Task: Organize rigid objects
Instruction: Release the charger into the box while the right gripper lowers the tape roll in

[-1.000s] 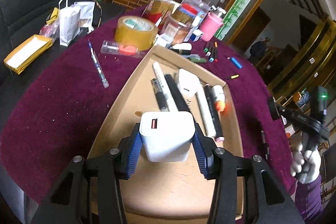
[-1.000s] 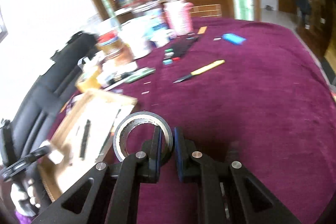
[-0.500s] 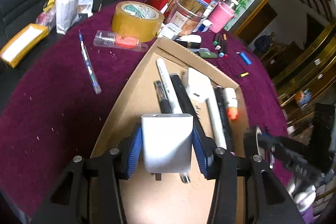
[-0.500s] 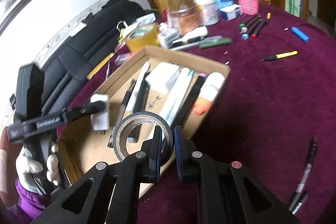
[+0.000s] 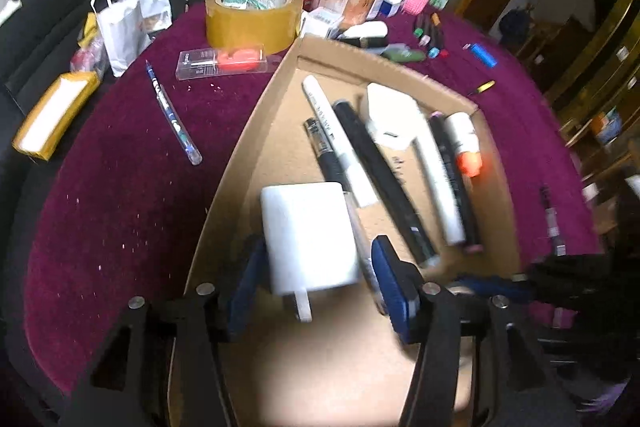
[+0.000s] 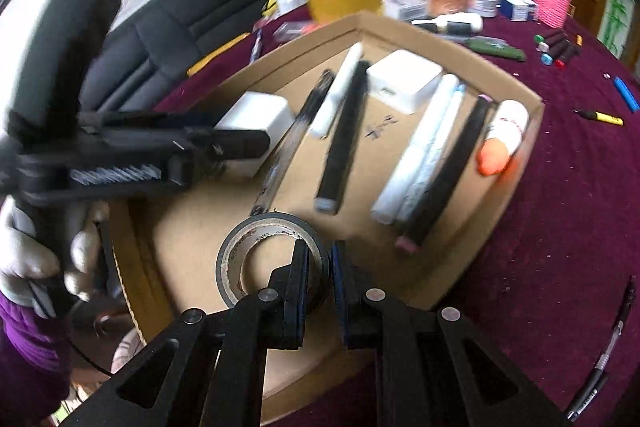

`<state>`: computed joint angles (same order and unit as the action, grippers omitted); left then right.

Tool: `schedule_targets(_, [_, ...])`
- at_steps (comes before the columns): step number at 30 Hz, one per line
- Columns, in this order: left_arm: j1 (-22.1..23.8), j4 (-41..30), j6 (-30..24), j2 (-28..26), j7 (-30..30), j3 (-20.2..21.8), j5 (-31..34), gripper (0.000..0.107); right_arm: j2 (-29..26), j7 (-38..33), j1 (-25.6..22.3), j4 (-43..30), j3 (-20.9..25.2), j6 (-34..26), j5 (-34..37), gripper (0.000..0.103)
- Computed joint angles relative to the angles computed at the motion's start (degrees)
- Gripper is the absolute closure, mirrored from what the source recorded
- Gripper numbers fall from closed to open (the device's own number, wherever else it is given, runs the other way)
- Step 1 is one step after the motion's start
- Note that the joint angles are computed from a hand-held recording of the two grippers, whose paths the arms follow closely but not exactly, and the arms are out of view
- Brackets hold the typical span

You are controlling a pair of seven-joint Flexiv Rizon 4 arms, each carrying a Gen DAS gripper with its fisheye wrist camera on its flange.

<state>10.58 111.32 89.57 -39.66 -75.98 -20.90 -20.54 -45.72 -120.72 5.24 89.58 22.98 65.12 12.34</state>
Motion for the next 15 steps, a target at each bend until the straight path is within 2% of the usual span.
schedule_targets(2, [6.87, 3.77, 4.74, 0.37, 1.29, -7.98, -0.10, 0.044, 0.35, 1.02, 1.98, 1.08, -1.66, 2.01, -1.17, 0.090])
schedule_targets(4, [14.31, 7.76, 11.38, 0.08, -0.04, -15.91, 2.24, 0.038, 0.05, 0.52, 1.11, 0.45, -0.09, 0.51, -1.24, 0.089])
schedule_targets(6, [18.13, 9.84, 15.26, -0.06, -2.42, -19.55, 4.65, 0.033, 0.13, 0.59, 1.96, 0.54, -0.24, 0.52, -1.57, 0.089])
schedule_targets(8, [21.02, 11.77, 19.30, -0.08, -5.08, -21.85, 7.18, 0.028, 0.43, 0.71, 3.52, 1.59, -1.03, 2.40, -2.59, 0.089])
schedule_targets(9, [21.09, 12.09, 20.38, 0.13, -6.12, -21.62, 7.93, 0.027, 0.48, 1.18, 4.21, 2.00, -1.47, 3.33, -3.12, 0.089])
schedule_targets(11, [20.14, 12.25, 21.67, 0.91, -8.00, -20.16, 8.80, 0.027, 0.38, 1.64, 4.06, 2.08, -0.84, 3.79, -3.46, 0.081])
schedule_targets(13, [20.04, 12.09, 21.20, 1.04, -9.56, -19.70, 10.00, 0.027, 0.28, 1.12, 2.33, 1.61, 1.07, 3.44, -2.50, 0.067])
schedule_targets(15, [19.81, 12.01, 20.77, 1.03, -10.97, -19.19, 11.33, 0.027, 1.02, 0.03, 0.46, 2.32, 2.76, 5.12, -0.80, 0.061])
